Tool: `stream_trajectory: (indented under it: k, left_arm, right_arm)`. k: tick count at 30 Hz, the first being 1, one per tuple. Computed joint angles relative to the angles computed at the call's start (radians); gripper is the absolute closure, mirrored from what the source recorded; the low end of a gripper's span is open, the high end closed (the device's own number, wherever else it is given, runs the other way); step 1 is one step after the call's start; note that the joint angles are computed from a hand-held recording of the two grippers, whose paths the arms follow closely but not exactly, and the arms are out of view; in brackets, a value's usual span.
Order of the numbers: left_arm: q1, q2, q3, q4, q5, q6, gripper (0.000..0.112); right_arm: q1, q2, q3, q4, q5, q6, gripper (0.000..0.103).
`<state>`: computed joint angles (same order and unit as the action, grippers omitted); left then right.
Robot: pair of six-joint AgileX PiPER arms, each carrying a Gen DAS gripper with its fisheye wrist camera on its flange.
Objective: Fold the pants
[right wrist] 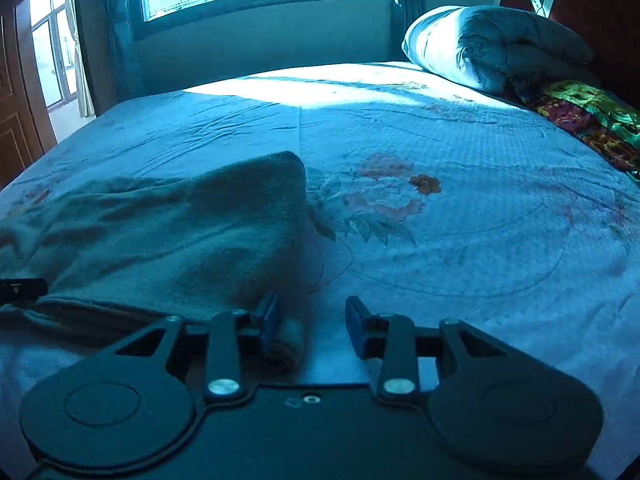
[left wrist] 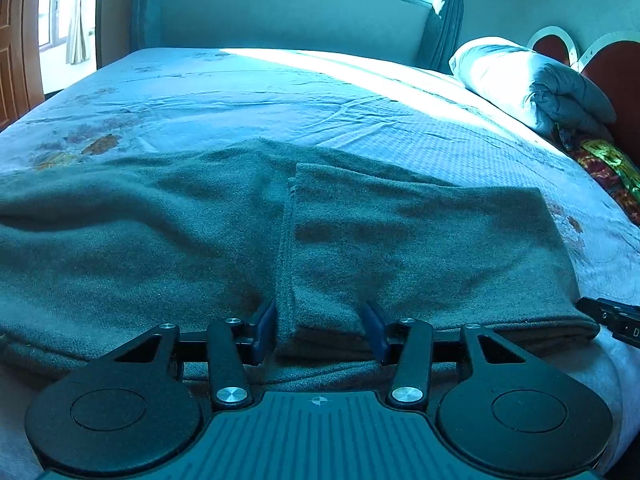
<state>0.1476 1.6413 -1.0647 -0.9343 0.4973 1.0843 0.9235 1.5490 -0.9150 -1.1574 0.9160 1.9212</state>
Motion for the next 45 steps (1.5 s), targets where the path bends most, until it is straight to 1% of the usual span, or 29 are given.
stream_trajectory:
  k: [2,3,4,5,6,8,10,11,12,13,14,16,17,18,19,20,21,23,26,27,28,29,31,32,34,37,38,41,45]
  left_arm:
    - [0.001,-0.003,-0.003,0.011,0.003,-0.007,0.064]
    - [-0.002,-0.002,-0.005,0.016,0.000,-0.013,0.064]
    - [-0.004,0.002,-0.008,0.019,-0.001,-0.021,0.064]
    - [-0.003,0.005,-0.012,0.018,0.001,-0.023,0.062]
    - [0.000,0.004,-0.012,0.019,-0.001,-0.025,0.055]
    - [0.026,-0.006,-0.010,-0.021,0.010,0.025,0.051]
    - [0.056,-0.023,-0.001,-0.039,0.013,0.059,0.043]
    - [0.060,-0.034,0.011,-0.042,-0.020,0.067,0.044]
    - [0.079,-0.039,0.018,-0.085,-0.027,0.111,0.044]
    - [0.112,-0.033,0.008,-0.124,0.004,0.144,0.044]
    - [0.134,-0.021,-0.004,-0.124,0.007,0.140,0.044]
    - [0.160,0.002,-0.034,-0.061,-0.007,0.090,0.044]
    - [0.178,0.013,-0.045,-0.046,-0.008,0.076,0.044]
    - [0.194,0.021,-0.053,-0.036,-0.009,0.068,0.044]
    - [0.215,0.034,-0.063,-0.029,-0.009,0.065,0.044]
    - [0.237,0.045,-0.070,-0.034,-0.007,0.072,0.044]
    - [0.258,0.055,-0.079,-0.038,-0.003,0.079,0.044]
    - [0.295,0.072,-0.091,-0.038,-0.008,0.092,0.044]
    - [0.363,0.109,-0.117,-0.103,0.025,0.158,0.044]
    - [0.380,0.121,-0.123,-0.118,0.024,0.176,0.044]
    - [0.395,0.133,-0.127,-0.133,0.023,0.194,0.043]
    - [0.407,0.142,-0.136,-0.135,0.029,0.196,0.044]
    - [0.423,0.165,-0.161,-0.131,0.040,0.185,0.044]
    - [0.425,0.175,-0.175,-0.122,0.042,0.179,0.044]
    - [0.430,0.182,-0.192,-0.106,0.049,0.162,0.044]
    - [0.455,0.172,-0.185,-0.134,0.071,0.189,0.043]
    - [0.460,0.170,-0.182,-0.132,0.062,0.188,0.043]
    - [0.499,0.194,-0.205,-0.122,0.082,0.161,0.034]
    - [0.545,0.253,-0.264,-0.115,0.133,0.130,0.033]
  right_arm:
    - [0.029,-0.053,0.036,-0.105,0.011,0.100,0.074]
    - [0.028,-0.052,0.031,-0.123,0.003,0.095,0.073]
    - [0.007,-0.030,0.014,-0.100,-0.033,0.050,0.071]
    - [-0.044,0.026,-0.015,-0.038,-0.109,-0.034,0.074]
    - [-0.071,0.043,-0.029,-0.003,-0.144,-0.077,0.073]
    - [-0.085,0.003,-0.025,-0.030,-0.142,-0.044,0.073]
    - [-0.086,-0.028,-0.025,-0.137,-0.112,0.053,0.071]
    - [-0.103,-0.014,-0.048,-0.153,-0.112,0.042,0.071]
    - [-0.129,0.007,-0.085,-0.139,-0.114,-0.009,0.072]
    - [-0.166,0.044,-0.143,-0.104,-0.117,-0.084,0.073]
    - [-0.196,0.069,-0.180,-0.086,-0.125,-0.119,0.073]
    - [-0.245,0.132,-0.246,-0.084,-0.120,-0.141,0.072]
    - [-0.278,0.169,-0.292,-0.040,-0.126,-0.196,0.070]
    - [-0.316,0.193,-0.332,0.040,-0.160,-0.292,0.070]
    - [-0.368,0.245,-0.362,0.118,-0.234,-0.367,0.070]
    - [-0.391,0.267,-0.368,0.155,-0.279,-0.402,0.072]
    - [-0.394,0.261,-0.362,0.153,-0.286,-0.396,0.071]
    - [-0.352,0.212,-0.313,0.049,-0.242,-0.265,0.070]
    - [-0.242,0.102,-0.165,-0.163,-0.196,0.034,0.067]
    - [-0.203,0.080,-0.128,-0.215,-0.189,0.100,0.066]
    - [-0.162,0.062,-0.095,-0.265,-0.198,0.146,0.062]
    - [-0.135,0.061,-0.086,-0.279,-0.197,0.157,0.059]
    - [-0.079,0.092,-0.129,-0.248,-0.173,0.118,0.059]
    - [-0.069,0.101,-0.139,-0.251,-0.180,0.119,0.059]
    - [-0.056,0.135,-0.200,-0.192,-0.192,0.046,0.059]
    - [-0.032,0.168,-0.259,-0.156,-0.195,-0.012,0.059]
    - [-0.024,0.174,-0.272,-0.148,-0.195,-0.025,0.059]
    - [0.014,0.200,-0.312,-0.121,-0.176,-0.059,0.059]
    - [0.042,0.236,-0.370,-0.089,-0.159,-0.097,0.059]
